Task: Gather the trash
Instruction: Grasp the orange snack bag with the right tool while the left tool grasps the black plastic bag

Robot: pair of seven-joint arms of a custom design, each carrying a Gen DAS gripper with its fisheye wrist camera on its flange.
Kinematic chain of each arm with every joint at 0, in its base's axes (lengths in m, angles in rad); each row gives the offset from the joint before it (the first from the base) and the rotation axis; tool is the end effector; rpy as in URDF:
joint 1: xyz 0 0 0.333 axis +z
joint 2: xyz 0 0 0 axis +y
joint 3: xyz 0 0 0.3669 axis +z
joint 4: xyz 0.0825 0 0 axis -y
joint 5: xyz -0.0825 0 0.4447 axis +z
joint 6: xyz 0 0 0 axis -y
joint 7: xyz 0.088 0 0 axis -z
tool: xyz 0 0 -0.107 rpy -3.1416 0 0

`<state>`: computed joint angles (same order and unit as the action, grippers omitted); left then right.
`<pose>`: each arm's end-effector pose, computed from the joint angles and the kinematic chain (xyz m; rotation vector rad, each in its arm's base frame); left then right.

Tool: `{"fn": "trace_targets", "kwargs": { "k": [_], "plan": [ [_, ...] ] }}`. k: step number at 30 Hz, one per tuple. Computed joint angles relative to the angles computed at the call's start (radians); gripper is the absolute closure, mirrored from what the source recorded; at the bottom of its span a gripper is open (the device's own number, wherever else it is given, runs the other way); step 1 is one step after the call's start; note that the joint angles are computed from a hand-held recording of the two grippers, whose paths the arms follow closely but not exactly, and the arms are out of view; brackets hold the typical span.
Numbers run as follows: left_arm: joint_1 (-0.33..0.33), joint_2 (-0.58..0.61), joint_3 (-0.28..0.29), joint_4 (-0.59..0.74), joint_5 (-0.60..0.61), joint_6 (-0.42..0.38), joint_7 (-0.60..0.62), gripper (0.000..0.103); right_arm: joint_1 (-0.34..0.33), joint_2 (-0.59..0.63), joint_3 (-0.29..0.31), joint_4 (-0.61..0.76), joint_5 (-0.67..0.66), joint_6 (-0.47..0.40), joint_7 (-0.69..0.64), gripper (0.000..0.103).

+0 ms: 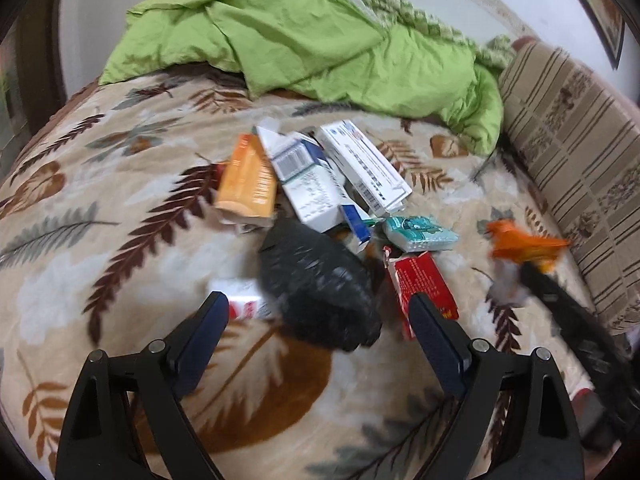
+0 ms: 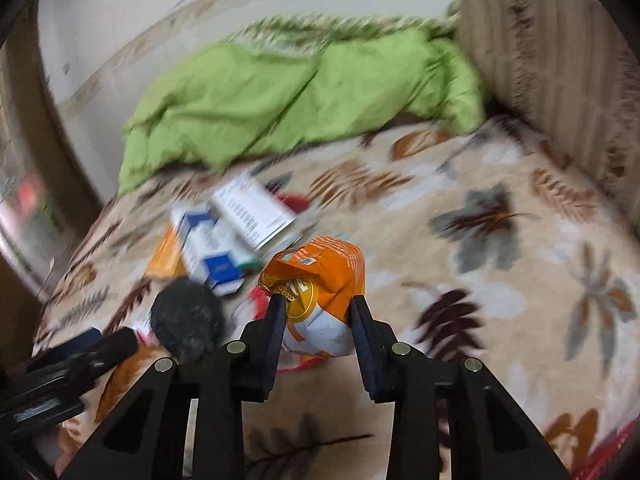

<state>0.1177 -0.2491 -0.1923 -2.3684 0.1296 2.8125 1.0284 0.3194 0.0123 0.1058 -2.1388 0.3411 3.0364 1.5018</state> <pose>0.5463 -0.0527 0.5181 -2.1402 1.4988 -0.7475 0.5939 0.2406 0.5208 -1.7479 1.4719 -0.4249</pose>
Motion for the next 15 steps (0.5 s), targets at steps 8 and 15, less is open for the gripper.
{"fn": "trace_targets", "kwargs": {
  "k": [8, 15],
  "plan": [
    [0.008, 0.157, -0.022, 0.128, 0.355, -0.103, -0.206, 0.019, -0.010, -0.005, -0.006, 0.006, 0.132, 0.025, -0.067, 0.068],
    [-0.041, 0.163, 0.049, 0.109, 0.369, -0.022, -0.178, 0.057, 0.001, -0.006, 0.000, 0.014, 0.268, 0.004, -0.203, 0.068]
  ]
}}
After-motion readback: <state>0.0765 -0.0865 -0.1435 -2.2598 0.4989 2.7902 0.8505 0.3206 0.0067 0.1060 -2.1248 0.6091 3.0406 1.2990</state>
